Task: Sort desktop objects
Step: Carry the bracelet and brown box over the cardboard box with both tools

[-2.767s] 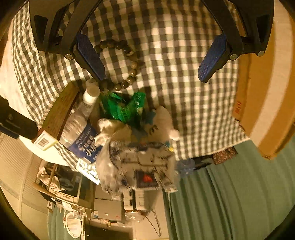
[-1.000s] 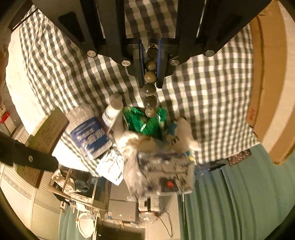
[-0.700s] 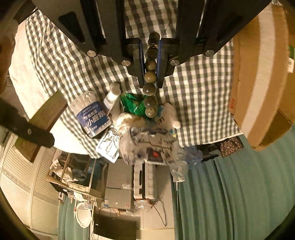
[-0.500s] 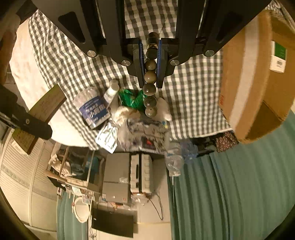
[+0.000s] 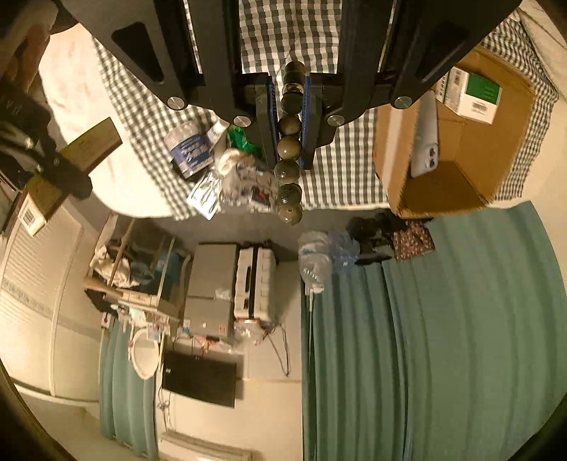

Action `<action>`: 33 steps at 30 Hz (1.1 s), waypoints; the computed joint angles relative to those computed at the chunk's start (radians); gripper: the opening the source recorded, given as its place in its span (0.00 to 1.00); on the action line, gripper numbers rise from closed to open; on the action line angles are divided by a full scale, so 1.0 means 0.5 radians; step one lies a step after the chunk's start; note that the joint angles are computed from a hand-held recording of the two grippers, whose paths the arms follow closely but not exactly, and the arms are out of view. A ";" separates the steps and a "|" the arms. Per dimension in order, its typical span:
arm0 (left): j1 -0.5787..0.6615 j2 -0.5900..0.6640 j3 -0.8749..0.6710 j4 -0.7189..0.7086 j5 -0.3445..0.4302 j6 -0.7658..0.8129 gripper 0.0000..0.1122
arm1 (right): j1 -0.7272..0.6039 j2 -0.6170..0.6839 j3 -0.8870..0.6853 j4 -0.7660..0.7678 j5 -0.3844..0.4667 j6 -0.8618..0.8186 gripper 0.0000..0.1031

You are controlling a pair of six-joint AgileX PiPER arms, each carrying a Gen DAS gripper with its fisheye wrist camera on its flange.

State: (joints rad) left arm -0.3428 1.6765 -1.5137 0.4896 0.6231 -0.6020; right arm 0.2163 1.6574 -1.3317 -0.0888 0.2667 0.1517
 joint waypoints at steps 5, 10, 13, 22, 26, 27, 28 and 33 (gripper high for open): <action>-0.037 -0.142 -0.006 0.027 0.065 0.039 0.09 | 0.117 -0.200 0.016 -0.395 0.105 0.317 0.74; -0.053 -0.228 -0.056 0.011 0.140 0.080 0.09 | 0.212 -0.331 -0.036 -0.620 0.192 0.480 0.74; -0.037 -0.253 -0.134 -0.023 0.188 0.154 0.09 | 0.239 -0.319 -0.153 -0.571 0.268 0.467 0.74; 0.250 -0.263 -0.219 -0.313 0.156 0.490 0.09 | 0.343 -0.141 -0.455 -0.608 0.430 0.523 0.74; 0.473 -0.222 -0.229 -0.522 0.129 0.700 0.09 | 0.407 0.042 -0.648 -0.511 0.490 0.449 0.74; 0.525 -0.216 -0.223 -0.558 0.123 0.739 0.09 | 0.422 0.081 -0.687 -0.482 0.500 0.431 0.74; 0.577 -0.205 -0.218 -0.597 0.117 0.780 0.09 | 0.425 0.120 -0.724 -0.442 0.502 0.397 0.74; 0.793 -0.113 -0.271 -0.791 0.128 1.015 0.09 | 0.484 0.411 -1.080 -0.188 0.604 0.169 0.74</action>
